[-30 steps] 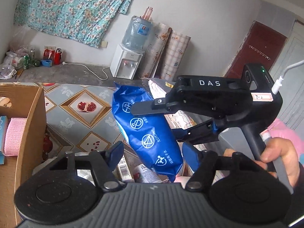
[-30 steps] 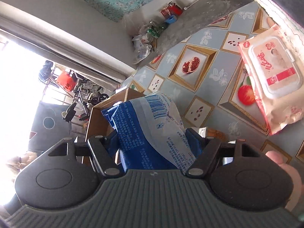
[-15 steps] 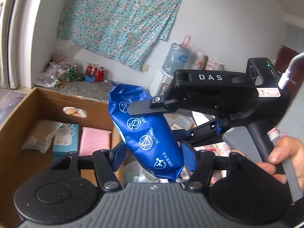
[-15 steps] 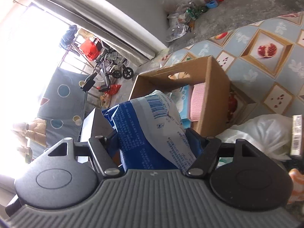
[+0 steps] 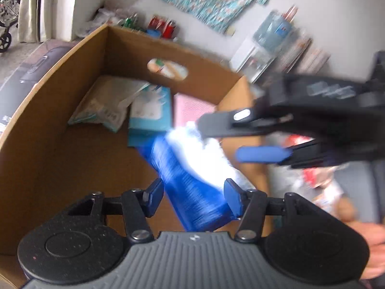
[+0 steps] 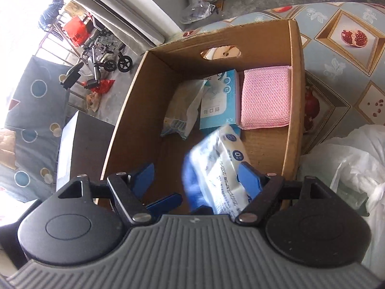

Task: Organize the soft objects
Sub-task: 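Carry the wipes packet into the cardboard box and open the right tool, then withdraw the open right tool from the box toward the pile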

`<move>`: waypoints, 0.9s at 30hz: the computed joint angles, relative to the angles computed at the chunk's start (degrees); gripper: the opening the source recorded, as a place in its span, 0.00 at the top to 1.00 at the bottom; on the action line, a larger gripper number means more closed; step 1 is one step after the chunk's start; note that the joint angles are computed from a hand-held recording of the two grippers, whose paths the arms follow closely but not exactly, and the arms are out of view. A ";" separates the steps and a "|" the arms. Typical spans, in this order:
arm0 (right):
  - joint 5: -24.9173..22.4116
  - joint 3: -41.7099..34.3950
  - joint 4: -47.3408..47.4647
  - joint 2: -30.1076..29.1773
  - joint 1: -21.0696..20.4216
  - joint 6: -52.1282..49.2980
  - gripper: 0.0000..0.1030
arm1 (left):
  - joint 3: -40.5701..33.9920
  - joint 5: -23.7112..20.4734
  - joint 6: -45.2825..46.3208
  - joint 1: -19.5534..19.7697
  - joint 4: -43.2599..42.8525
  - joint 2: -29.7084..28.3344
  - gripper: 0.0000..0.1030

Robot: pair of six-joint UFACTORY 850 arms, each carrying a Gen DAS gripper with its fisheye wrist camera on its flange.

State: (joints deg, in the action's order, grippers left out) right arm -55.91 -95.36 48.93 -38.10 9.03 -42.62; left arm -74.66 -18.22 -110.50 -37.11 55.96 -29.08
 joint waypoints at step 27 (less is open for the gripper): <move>-5.92 2.17 13.04 0.26 -10.21 -11.76 0.25 | -11.32 -2.15 40.12 4.09 -46.88 -10.78 0.60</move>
